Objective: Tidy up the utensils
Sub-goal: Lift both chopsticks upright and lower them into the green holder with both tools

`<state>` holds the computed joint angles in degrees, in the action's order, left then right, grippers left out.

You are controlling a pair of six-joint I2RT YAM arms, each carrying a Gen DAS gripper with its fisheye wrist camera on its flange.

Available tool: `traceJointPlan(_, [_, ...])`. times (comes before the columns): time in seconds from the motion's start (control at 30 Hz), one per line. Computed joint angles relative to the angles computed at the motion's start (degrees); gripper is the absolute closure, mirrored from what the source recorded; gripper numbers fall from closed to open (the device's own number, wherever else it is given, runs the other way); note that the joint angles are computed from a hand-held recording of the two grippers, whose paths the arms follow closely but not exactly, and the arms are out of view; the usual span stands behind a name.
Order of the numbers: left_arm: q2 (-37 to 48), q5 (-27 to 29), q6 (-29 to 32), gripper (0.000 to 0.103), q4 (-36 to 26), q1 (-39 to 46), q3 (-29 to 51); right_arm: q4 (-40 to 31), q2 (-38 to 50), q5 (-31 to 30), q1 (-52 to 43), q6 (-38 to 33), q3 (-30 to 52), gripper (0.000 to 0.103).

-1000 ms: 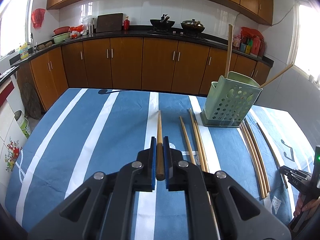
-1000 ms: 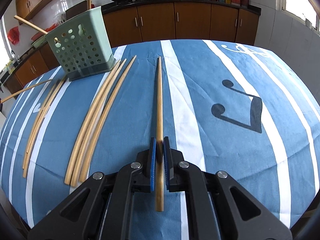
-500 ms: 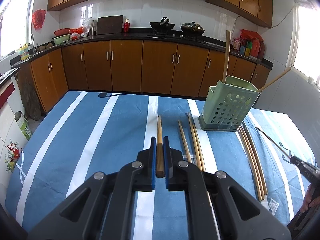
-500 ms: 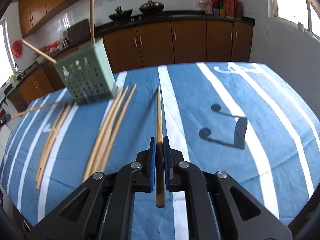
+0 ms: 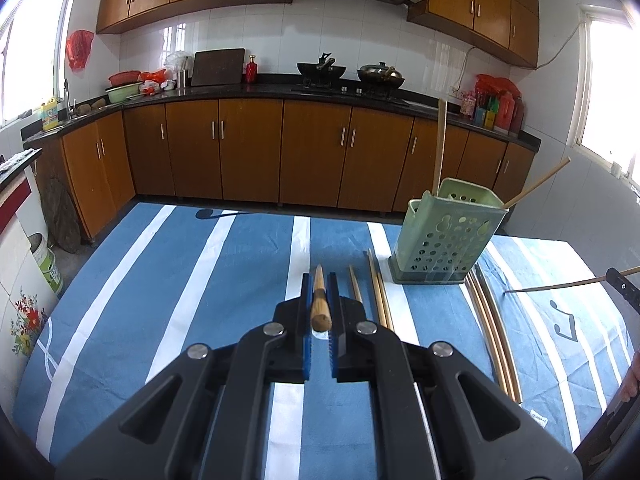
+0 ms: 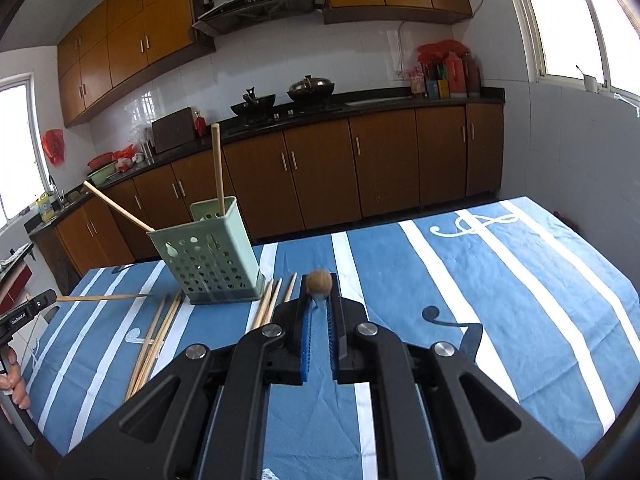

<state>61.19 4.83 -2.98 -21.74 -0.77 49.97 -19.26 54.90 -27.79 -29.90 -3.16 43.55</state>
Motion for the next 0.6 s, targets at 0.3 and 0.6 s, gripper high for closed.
traceJointPlan(0.3, [-0.99, -0.59, -0.33, 0.095, -0.10, -0.74, 1.97, 0.85, -0.76, 0.53, 1.01, 0.77, 0.67, 0.095])
traceJointPlan(0.6, [-1.41, 1.20, 0.43, 0.096, -2.99, -2.36, 10.55, -0.64, -1.56, -4.87, 2.78, 4.55, 8.79, 0.095])
